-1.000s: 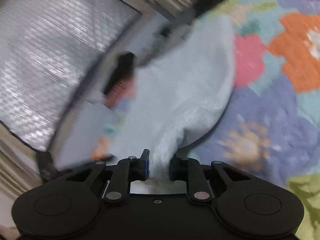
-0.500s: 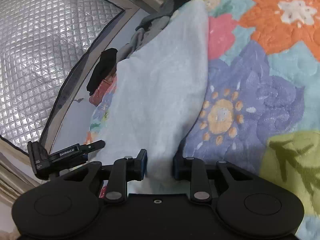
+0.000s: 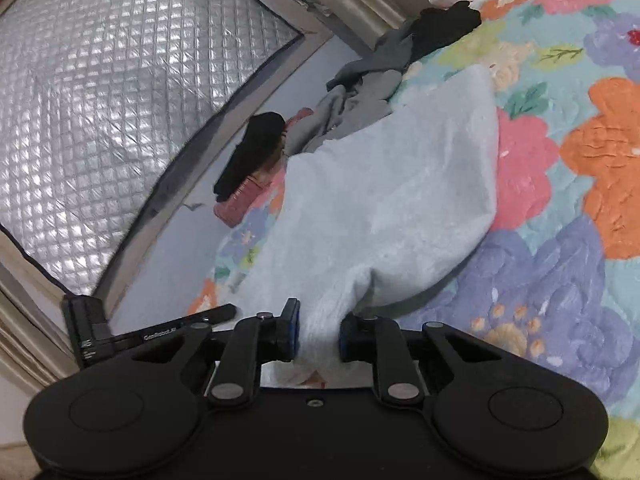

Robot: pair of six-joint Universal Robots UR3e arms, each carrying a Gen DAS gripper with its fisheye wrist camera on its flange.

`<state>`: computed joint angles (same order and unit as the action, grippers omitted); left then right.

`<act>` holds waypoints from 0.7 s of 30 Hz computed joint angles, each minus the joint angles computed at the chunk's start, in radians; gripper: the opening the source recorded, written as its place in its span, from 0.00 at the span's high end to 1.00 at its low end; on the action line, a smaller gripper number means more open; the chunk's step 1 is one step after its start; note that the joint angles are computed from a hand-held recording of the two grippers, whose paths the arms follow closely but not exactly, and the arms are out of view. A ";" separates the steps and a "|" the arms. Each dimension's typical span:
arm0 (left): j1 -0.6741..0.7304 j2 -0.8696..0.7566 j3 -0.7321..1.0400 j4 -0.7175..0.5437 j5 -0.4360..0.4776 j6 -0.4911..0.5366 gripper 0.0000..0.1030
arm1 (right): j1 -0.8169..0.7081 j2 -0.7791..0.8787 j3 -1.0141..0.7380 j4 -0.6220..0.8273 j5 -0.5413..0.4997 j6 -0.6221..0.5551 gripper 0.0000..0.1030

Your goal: Fold clothes

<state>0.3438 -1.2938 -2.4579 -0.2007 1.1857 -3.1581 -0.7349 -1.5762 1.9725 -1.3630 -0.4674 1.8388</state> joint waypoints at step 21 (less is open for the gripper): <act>0.159 -0.101 0.150 -0.101 -0.297 -0.011 0.85 | 0.296 0.482 -0.612 -0.486 -0.058 0.692 0.81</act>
